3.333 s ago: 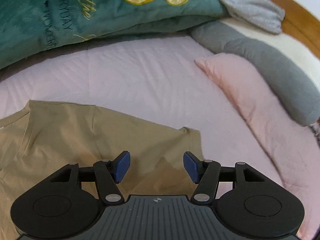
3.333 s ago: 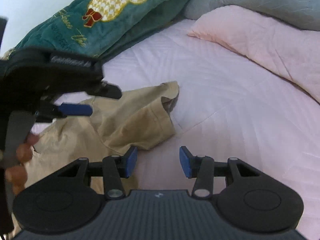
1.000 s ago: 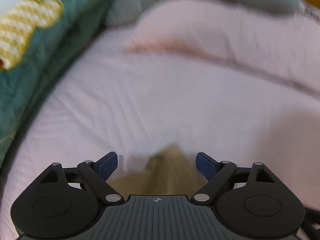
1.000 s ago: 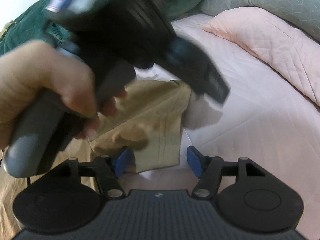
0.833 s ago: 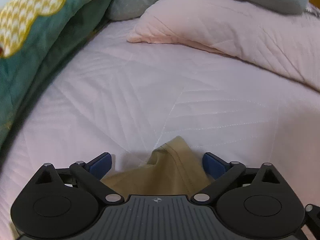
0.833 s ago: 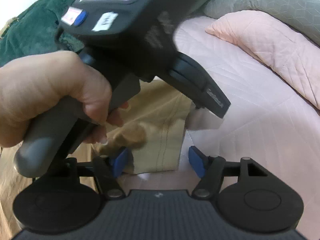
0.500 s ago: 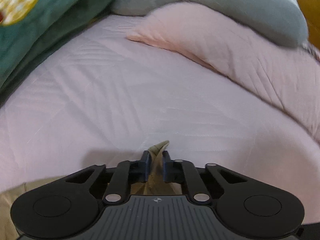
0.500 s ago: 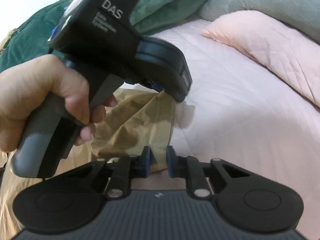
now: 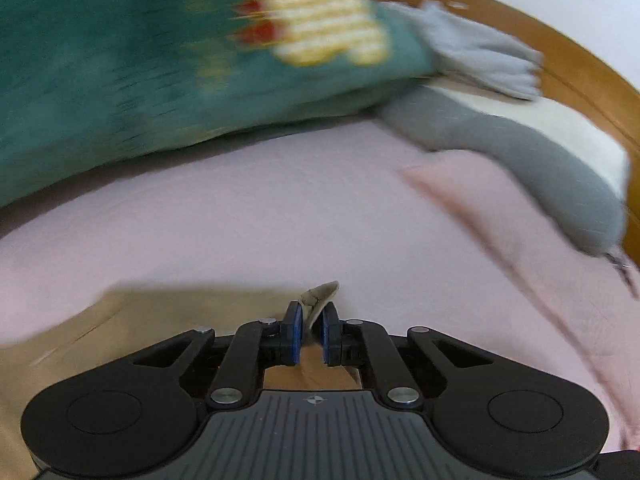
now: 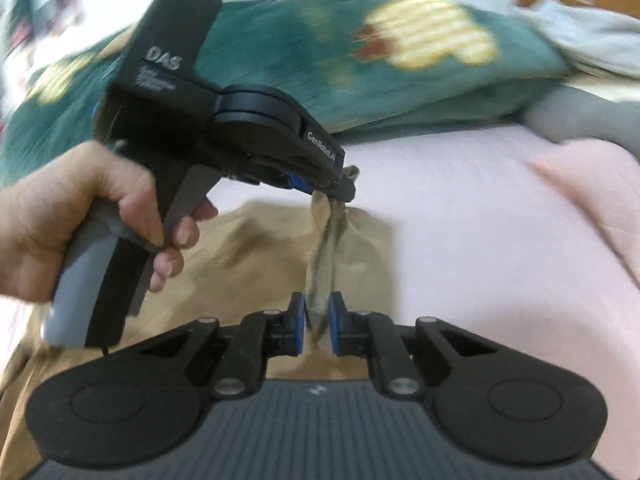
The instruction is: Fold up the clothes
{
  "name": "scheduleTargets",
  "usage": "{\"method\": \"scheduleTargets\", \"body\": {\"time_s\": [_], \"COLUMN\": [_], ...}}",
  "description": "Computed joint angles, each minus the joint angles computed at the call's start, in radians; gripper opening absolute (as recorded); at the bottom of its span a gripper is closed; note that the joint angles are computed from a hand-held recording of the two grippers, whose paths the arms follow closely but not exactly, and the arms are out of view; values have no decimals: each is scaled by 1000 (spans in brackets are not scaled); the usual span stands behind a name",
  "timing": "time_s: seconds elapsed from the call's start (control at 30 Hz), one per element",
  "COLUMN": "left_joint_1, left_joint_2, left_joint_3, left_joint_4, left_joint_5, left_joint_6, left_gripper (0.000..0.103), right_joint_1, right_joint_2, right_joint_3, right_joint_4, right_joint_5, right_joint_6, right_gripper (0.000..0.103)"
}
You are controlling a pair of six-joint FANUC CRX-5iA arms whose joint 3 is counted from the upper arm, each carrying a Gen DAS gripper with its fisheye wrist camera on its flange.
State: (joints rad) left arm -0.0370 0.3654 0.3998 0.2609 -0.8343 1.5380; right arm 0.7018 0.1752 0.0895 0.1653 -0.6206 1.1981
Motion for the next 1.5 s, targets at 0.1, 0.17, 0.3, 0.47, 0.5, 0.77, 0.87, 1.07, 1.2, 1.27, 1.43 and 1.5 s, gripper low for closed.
{"method": "scheduleTargets", "body": {"time_s": [0.1, 0.17, 0.3, 0.47, 0.5, 0.77, 0.87, 1.07, 1.2, 1.27, 1.43, 1.5], "left_joint_1": [42, 59, 70, 28, 12, -64, -67, -111, -166, -189, -245, -258], "left_joint_2": [-40, -97, -165, -85, -48, 107, 8, -187, -217, -229, -184, -132], "left_joint_3": [-24, -86, -174, -145, -101, 229, 125, -54, -79, -99, -55, -2], "left_joint_4": [-121, -162, -102, 148, 140, -144, -102, -117, -147, -159, -212, -208], "left_joint_5": [-148, -123, 22, 48, 13, -342, -315, -417, -492, -468, -426, -439], "left_joint_6": [136, 225, 247, -40, -70, 118, 125, 216, 352, 396, 504, 521], "left_gripper": [14, 14, 18, 43, 45, 48, 50, 57, 57, 57, 60, 61], "right_joint_1": [38, 50, 52, 26, 15, -46, -22, 45, 107, 155, 186, 180], "right_joint_2": [32, 25, -43, -7, 25, 4, -141, -320, -429, -485, -554, -565], "right_joint_3": [78, 96, 32, 29, 75, 184, 63, -46, -141, -209, -342, -374], "right_joint_4": [-101, -145, -110, 38, -8, -303, -290, -214, -124, -31, 90, 102], "right_joint_5": [-125, -176, -116, -106, -156, -428, -433, -685, -755, -744, -666, -656], "right_joint_6": [139, 176, 100, -72, -38, 31, -56, -190, -271, -334, -519, -594], "right_gripper": [15, 18, 41, 53, 53, 53, 53, 54, 54, 54, 55, 55]}}
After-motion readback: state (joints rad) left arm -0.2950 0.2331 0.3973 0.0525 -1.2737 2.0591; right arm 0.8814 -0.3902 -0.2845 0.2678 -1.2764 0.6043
